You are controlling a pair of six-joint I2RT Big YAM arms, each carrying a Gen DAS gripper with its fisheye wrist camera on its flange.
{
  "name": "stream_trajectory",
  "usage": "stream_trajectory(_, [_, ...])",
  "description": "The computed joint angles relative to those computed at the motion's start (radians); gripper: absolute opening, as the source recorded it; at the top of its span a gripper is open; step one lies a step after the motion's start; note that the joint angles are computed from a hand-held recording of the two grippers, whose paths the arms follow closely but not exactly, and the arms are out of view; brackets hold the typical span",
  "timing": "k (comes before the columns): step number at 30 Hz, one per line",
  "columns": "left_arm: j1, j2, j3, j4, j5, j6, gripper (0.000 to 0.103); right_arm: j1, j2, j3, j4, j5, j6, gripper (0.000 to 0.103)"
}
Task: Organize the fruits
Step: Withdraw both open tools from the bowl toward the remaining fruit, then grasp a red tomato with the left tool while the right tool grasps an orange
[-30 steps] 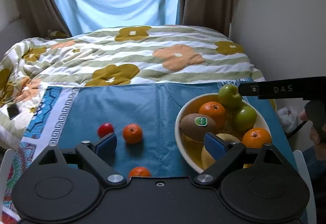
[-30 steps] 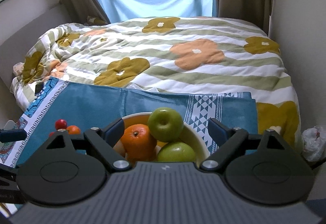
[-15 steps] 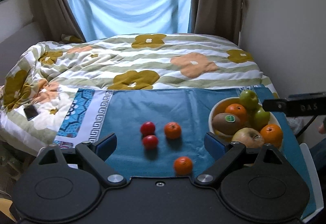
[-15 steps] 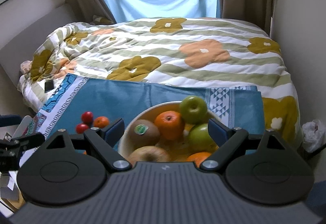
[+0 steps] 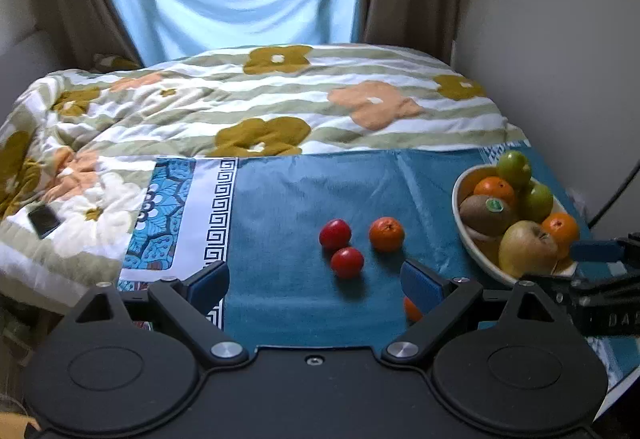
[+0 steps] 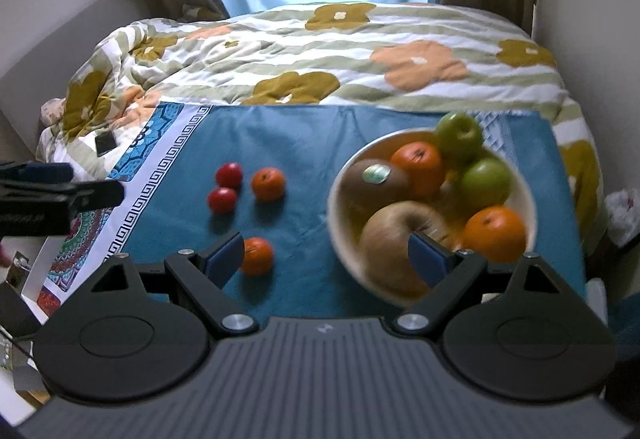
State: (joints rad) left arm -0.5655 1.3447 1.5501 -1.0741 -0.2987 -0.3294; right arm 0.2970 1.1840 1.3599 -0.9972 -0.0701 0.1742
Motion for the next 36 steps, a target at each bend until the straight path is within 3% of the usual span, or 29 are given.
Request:
stream_trajectory(6, [0.077, 0.026, -0.025, 0.039, 0.131, 0.086, 0.094, 0.092, 0.029, -0.024, 0.005, 0.096, 0.109, 0.103])
stream_trajectory(18, [0.128, 0.134, -0.005, 0.06, 0.287, 0.18, 0.085, 0.181, 0.107, -0.044, -0.015, 0.183, 0.258, 0.101])
stream_trajectory(26, [0.145, 0.227, 0.055, 0.041, 0.371, 0.18, 0.061, 0.196, 0.143, -0.034, -0.011, 0.214, 0.288, 0.1])
stream_trajectory(34, [0.141, 0.265, 0.085, 0.03, 0.387, 0.212, 0.055, 0.2, 0.173, -0.017, 0.023, 0.209, 0.285, 0.09])
stream_trajectory(36, [0.139, 0.269, 0.09, 0.031, 0.385, 0.218, 0.048, 0.199, 0.179, -0.01, 0.027, 0.21, 0.281, 0.087])
